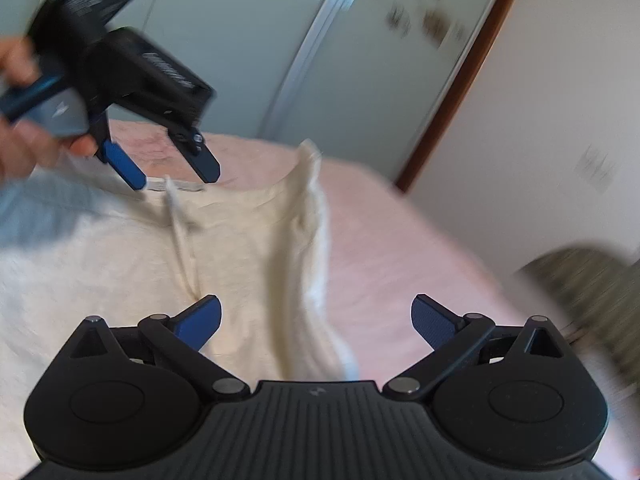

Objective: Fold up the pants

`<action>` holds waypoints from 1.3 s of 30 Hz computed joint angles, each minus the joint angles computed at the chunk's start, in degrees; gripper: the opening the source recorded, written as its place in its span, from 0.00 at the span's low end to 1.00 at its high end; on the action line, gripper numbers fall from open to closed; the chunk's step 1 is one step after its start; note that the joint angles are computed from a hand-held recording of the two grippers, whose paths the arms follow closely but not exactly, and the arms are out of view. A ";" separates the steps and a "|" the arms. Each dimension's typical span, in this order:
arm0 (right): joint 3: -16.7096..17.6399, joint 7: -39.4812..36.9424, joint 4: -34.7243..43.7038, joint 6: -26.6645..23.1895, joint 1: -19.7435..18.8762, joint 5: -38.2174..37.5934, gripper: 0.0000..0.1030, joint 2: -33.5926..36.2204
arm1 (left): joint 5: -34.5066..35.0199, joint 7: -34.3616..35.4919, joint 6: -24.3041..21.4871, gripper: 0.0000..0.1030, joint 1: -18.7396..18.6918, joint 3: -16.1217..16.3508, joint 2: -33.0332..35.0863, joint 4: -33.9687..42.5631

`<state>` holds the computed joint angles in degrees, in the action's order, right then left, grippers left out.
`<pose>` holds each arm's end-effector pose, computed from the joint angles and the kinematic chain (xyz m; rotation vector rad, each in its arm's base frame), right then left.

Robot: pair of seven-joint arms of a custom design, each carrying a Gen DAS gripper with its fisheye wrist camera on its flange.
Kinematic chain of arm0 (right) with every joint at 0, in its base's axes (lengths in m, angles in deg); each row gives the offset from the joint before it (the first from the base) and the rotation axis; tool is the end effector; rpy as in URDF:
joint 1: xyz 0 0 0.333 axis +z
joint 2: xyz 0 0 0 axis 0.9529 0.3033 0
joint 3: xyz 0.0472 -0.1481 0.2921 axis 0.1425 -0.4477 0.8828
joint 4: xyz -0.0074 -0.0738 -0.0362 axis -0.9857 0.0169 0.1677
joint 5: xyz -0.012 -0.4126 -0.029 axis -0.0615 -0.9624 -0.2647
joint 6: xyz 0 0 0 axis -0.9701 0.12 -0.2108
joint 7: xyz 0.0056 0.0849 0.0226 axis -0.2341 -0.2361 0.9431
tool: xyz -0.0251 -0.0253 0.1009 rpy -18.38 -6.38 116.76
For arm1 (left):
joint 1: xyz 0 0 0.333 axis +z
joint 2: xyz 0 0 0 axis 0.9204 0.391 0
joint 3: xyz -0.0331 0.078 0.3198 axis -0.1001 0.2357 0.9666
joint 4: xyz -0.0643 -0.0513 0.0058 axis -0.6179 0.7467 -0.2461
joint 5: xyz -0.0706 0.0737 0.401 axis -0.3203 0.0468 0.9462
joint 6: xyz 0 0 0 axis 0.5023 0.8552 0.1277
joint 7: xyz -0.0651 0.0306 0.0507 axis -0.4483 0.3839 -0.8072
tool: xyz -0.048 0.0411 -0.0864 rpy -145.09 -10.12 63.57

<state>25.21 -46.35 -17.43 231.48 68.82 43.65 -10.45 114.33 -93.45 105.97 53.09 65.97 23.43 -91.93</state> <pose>0.7092 0.0008 0.4780 -2.1307 0.5660 -0.6342 0.6043 -0.2686 0.5059 -2.4336 1.0488 -1.1126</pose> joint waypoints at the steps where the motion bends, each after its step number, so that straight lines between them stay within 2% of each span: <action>1: -1.17 8.08 3.60 -2.23 0.85 -4.88 0.58 2.56 | -0.86 0.87 -0.35 0.94 0.09 -0.27 0.07 -0.02; 2: -2.46 14.51 6.71 -4.28 1.68 -8.12 0.23 4.93 | -1.03 0.95 -0.26 0.94 0.09 -0.26 0.04 -0.14; 3: -1.74 16.91 7.83 -4.34 1.13 -9.25 0.16 5.98 | -0.74 0.56 0.58 0.94 0.13 -0.09 -0.15 -0.48; 4: -0.45 15.30 6.94 -3.35 0.36 -9.16 0.15 5.55 | 0.74 -0.84 2.27 0.94 0.13 0.39 -0.65 -1.28; 5: 0.63 10.72 4.12 -0.31 -0.05 -7.58 0.13 3.92 | 3.05 -2.94 3.97 0.94 0.05 1.00 -0.93 -1.63; 8: 2.40 -3.89 -5.31 4.75 -0.64 -1.37 0.13 -2.57 | 8.82 -9.68 8.78 0.96 0.35 2.47 -0.77 -1.38; 10: 2.35 -14.67 -10.80 7.67 0.24 3.08 0.13 -6.21 | 6.79 -9.10 12.30 0.97 1.53 2.33 0.46 -0.60; 11: 1.85 -17.33 -12.70 8.10 0.86 3.72 0.13 -7.46 | 5.45 -8.95 12.93 0.97 1.73 2.41 0.96 -0.25; 13: 0.74 -20.46 -14.82 8.97 2.23 4.75 0.12 -8.64 | 6.25 -12.37 12.22 0.97 0.59 4.11 1.92 1.06; 15: -0.31 -21.46 -15.90 9.19 3.57 5.34 0.12 -9.13 | 10.22 -17.32 8.70 0.96 -1.07 5.92 2.45 2.70; 16: -0.74 -21.47 -15.90 9.13 4.04 5.60 0.12 -9.14 | 13.08 -19.71 8.24 0.91 -1.45 6.59 2.92 3.44; 17: -1.04 -21.27 -15.74 9.17 4.47 5.91 0.12 -9.06 | 13.38 -19.85 7.80 0.79 -1.08 6.31 3.39 3.92; 18: -1.32 -21.27 -16.00 9.11 4.70 6.42 0.12 -9.21 | 10.80 -17.69 7.96 0.67 0.02 5.24 3.69 3.90; 20: -1.69 -21.73 -16.64 9.26 5.05 7.81 0.12 -9.74 | 4.33 -11.96 11.73 0.23 2.46 3.13 4.48 2.99; 21: -1.94 -21.58 -17.04 9.25 5.20 8.17 0.12 -10.21 | 1.73 -9.86 13.00 0.11 3.00 2.55 4.37 2.13; 22: -1.98 -21.62 -17.56 9.71 5.55 8.95 0.12 -10.51 | 0.85 -9.47 12.99 0.09 2.47 2.95 3.67 1.14; 23: -2.31 -21.31 -17.85 9.52 5.62 9.09 0.12 -10.93 | 2.85 -11.10 13.21 0.05 1.06 4.45 2.60 0.00; 25: -2.93 -21.70 -19.37 8.76 5.71 9.60 0.12 -12.67 | 8.09 -14.39 14.81 0.05 -0.42 6.20 -0.20 -2.86; 29: -4.60 -21.45 -24.71 6.31 6.32 9.55 0.12 -18.37 | 8.67 -8.73 14.10 0.05 1.63 2.58 -8.12 -10.51; 34: -6.73 -21.86 -34.37 4.22 8.78 8.14 0.12 -26.95 | 10.92 -4.41 4.65 0.05 2.80 -3.30 -17.95 -19.26; 36: -7.24 -21.91 -37.52 4.32 9.99 7.46 0.12 -29.11 | 6.64 -1.42 1.95 0.05 2.50 -4.57 -20.43 -22.67; 39: -7.59 -22.36 -40.63 6.70 11.72 7.69 0.12 -30.59 | 1.27 -0.96 4.58 0.06 3.62 -5.02 -21.42 -27.07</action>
